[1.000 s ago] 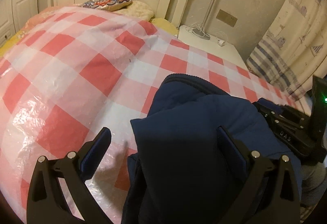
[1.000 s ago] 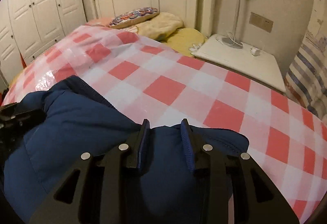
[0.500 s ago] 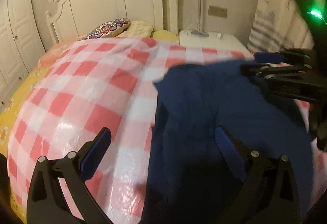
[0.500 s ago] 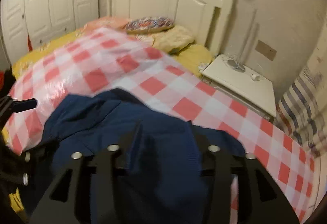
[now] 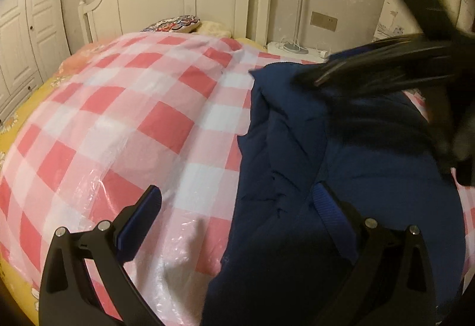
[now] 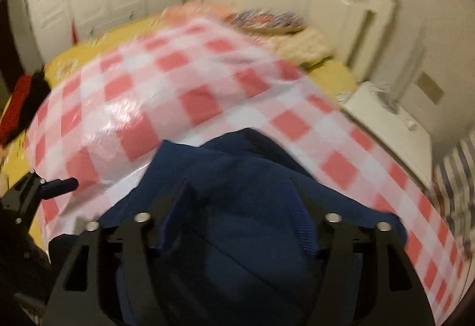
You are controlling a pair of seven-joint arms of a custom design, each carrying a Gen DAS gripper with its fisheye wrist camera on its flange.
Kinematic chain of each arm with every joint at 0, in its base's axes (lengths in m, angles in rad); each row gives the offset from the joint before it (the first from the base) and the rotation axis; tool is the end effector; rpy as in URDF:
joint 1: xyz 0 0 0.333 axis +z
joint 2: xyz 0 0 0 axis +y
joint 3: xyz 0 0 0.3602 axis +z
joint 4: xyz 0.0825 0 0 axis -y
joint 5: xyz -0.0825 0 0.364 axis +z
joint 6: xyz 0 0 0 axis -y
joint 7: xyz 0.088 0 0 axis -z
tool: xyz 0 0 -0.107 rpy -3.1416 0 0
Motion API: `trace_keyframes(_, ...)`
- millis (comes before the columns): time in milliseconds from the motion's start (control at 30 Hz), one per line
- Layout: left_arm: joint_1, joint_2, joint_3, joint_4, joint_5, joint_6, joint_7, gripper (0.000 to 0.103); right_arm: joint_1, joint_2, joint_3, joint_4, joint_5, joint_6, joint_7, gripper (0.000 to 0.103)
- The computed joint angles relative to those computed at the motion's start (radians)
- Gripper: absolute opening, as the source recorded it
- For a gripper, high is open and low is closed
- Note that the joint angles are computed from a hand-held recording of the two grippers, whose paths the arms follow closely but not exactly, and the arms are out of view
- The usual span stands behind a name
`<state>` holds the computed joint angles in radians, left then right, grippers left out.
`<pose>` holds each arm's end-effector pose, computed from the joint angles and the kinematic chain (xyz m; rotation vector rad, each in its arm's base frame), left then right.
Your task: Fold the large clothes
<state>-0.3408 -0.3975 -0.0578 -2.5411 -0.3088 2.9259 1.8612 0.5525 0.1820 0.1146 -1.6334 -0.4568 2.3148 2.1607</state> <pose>0.3966 -0.1495 0.5529 -1.4080 2.1684 -0.9317 0.5187 0.3888 0.6148 -2.1267 1.5747 -0.6267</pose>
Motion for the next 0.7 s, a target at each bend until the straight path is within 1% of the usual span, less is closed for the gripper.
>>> trace_keyframes(33, 0.018, 0.000, -0.016, -0.002, 0.018, 0.003, -0.011, 0.101, 0.002, 0.065, 0.007, 0.084, 0.044, -0.081, -0.055, 0.074)
trace_keyframes(67, 0.030, 0.001, -0.025, -0.003, 0.031, 0.006, -0.020, 0.101, 0.009, 0.108, 0.007, 0.145, 0.055, -0.150, -0.077, 0.076)
trace_keyframes(100, 0.020, 0.005, -0.013, 0.000, 0.024, 0.001, -0.017, 0.101, 0.019, 0.144, 0.002, 0.197, 0.064, -0.208, -0.094, 0.078)
trace_keyframes(167, -0.010, 0.011, 0.017, 0.004, -0.005, -0.008, 0.004, 0.101, 0.032, 0.191, -0.012, 0.266, 0.084, -0.274, -0.121, 0.080)
trace_keyframes(233, -0.019, 0.010, 0.022, -0.002, -0.024, -0.001, 0.015, 0.101, 0.043, 0.185, -0.025, 0.249, 0.081, -0.265, -0.110, 0.080)
trace_keyframes(367, -0.008, 0.008, 0.009, -0.007, -0.027, 0.003, 0.008, 0.101, 0.054, 0.151, -0.040, 0.172, 0.047, -0.200, -0.062, 0.080)
trace_keyframes(467, 0.004, 0.011, -0.002, -0.005, -0.017, 0.002, -0.007, 0.101, 0.069, 0.164, -0.047, 0.183, 0.003, -0.215, -0.034, 0.080)
trace_keyframes(567, -0.006, 0.018, 0.006, 0.000, -0.024, -0.004, -0.001, 0.101, 0.087, 0.165, -0.054, 0.184, -0.050, -0.223, -0.010, 0.080)
trace_keyframes(633, -0.009, 0.015, 0.008, -0.001, -0.024, -0.010, 0.011, 0.101, 0.088, 0.144, -0.052, 0.160, -0.066, -0.204, 0.009, 0.081)
trace_keyframes(700, -0.002, 0.011, 0.003, -0.004, -0.017, -0.007, 0.014, 0.101, 0.076, 0.084, -0.043, 0.098, -0.050, -0.145, 0.062, 0.081)
